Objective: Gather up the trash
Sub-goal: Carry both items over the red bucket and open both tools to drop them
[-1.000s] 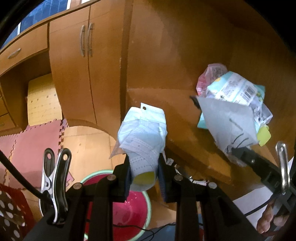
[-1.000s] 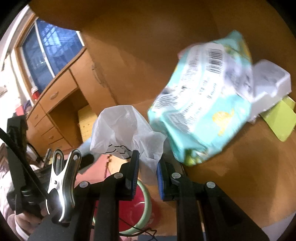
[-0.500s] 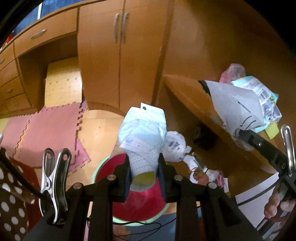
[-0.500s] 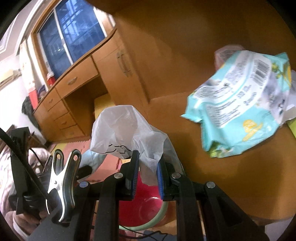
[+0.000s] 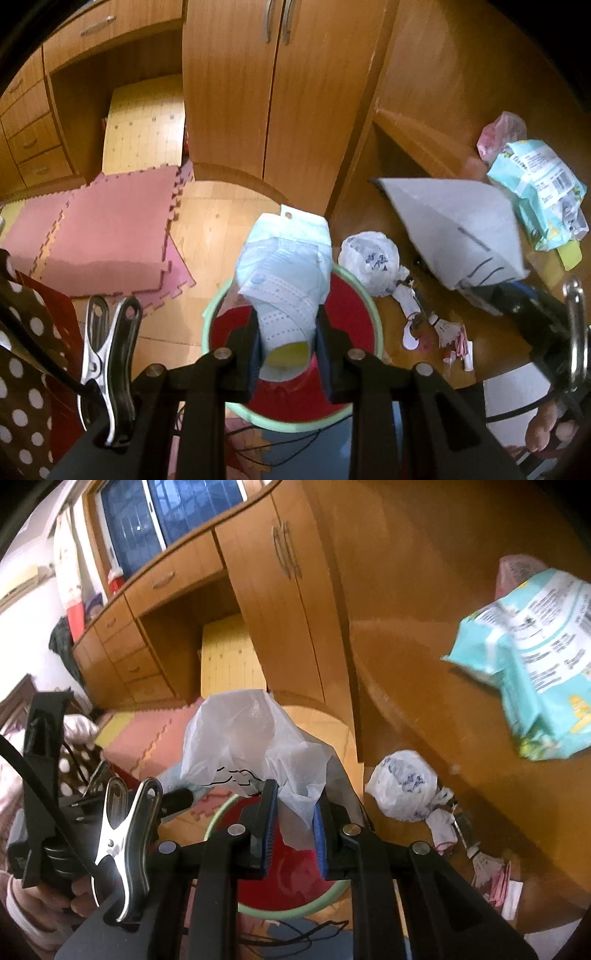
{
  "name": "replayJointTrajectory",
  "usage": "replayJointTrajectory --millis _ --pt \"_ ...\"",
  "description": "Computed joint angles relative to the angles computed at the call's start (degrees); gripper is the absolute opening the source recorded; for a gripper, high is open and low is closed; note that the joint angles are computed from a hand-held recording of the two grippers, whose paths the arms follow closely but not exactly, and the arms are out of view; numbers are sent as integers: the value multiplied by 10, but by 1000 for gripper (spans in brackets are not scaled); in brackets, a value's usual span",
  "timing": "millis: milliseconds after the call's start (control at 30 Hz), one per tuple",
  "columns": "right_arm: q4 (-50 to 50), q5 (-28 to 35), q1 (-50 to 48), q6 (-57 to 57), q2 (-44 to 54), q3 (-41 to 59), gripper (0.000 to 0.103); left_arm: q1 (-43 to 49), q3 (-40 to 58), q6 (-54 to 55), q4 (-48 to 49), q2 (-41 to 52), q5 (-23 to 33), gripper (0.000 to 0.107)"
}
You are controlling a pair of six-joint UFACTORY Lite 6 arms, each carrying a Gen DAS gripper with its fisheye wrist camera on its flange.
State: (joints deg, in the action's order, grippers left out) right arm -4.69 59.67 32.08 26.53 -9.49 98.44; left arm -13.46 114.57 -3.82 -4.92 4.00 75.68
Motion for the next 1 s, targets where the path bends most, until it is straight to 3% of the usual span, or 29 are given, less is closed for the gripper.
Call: replayJointTrajectory --millis 300,1000 --pt "1 -1 15 3 81 23 18 1 -88 -3 6 -23 -33 26" --pt "2 8 38 14 96 -51 19 23 -143 4 -21 -2 -45 27"
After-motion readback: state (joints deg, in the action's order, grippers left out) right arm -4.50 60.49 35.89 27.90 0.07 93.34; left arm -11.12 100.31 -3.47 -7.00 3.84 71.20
